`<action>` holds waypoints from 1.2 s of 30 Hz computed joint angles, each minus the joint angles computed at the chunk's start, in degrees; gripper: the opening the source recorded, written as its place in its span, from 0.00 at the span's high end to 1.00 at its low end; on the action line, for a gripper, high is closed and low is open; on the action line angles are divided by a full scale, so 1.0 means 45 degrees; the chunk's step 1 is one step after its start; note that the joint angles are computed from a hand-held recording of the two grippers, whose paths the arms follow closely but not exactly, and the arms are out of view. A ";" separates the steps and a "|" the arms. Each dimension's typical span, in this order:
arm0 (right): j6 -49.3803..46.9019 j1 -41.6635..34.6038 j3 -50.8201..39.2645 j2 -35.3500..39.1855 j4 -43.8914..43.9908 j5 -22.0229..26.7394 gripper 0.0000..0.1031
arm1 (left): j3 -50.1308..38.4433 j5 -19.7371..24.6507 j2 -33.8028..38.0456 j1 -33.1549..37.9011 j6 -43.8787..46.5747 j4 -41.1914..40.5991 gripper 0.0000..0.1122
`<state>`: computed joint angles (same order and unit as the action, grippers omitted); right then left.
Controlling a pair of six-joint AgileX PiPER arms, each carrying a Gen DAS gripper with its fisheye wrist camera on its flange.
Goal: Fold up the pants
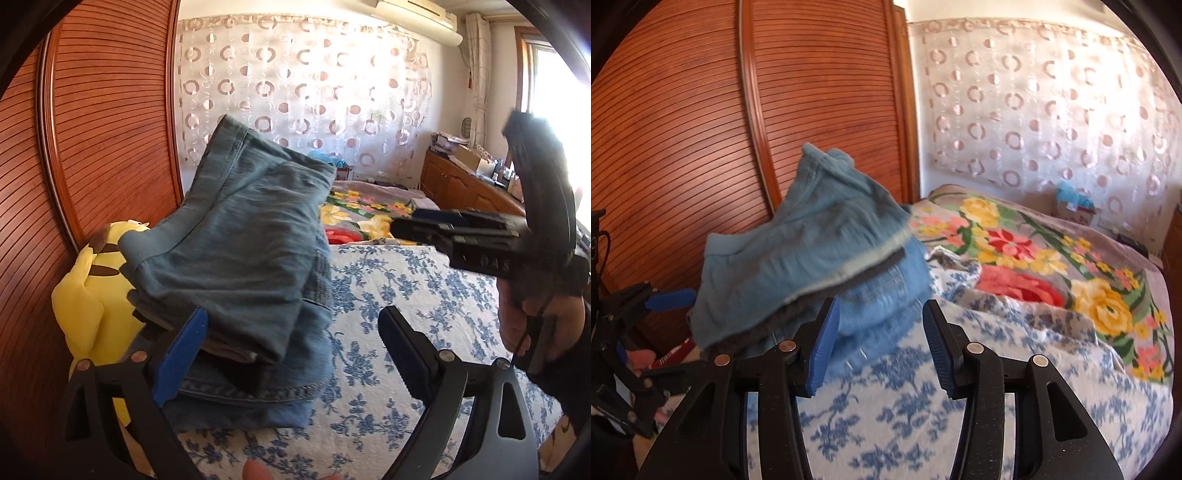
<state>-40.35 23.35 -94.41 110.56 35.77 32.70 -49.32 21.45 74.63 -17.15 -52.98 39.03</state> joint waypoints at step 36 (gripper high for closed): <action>-0.2811 -0.3460 1.2259 -0.8139 0.2989 -0.3840 0.22 | 0.0420 0.3599 0.0991 -0.7594 -0.8579 0.5188 0.16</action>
<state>-53.00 7.78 -39.25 73.93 49.22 15.42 -47.43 37.65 79.09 -51.32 -91.59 62.37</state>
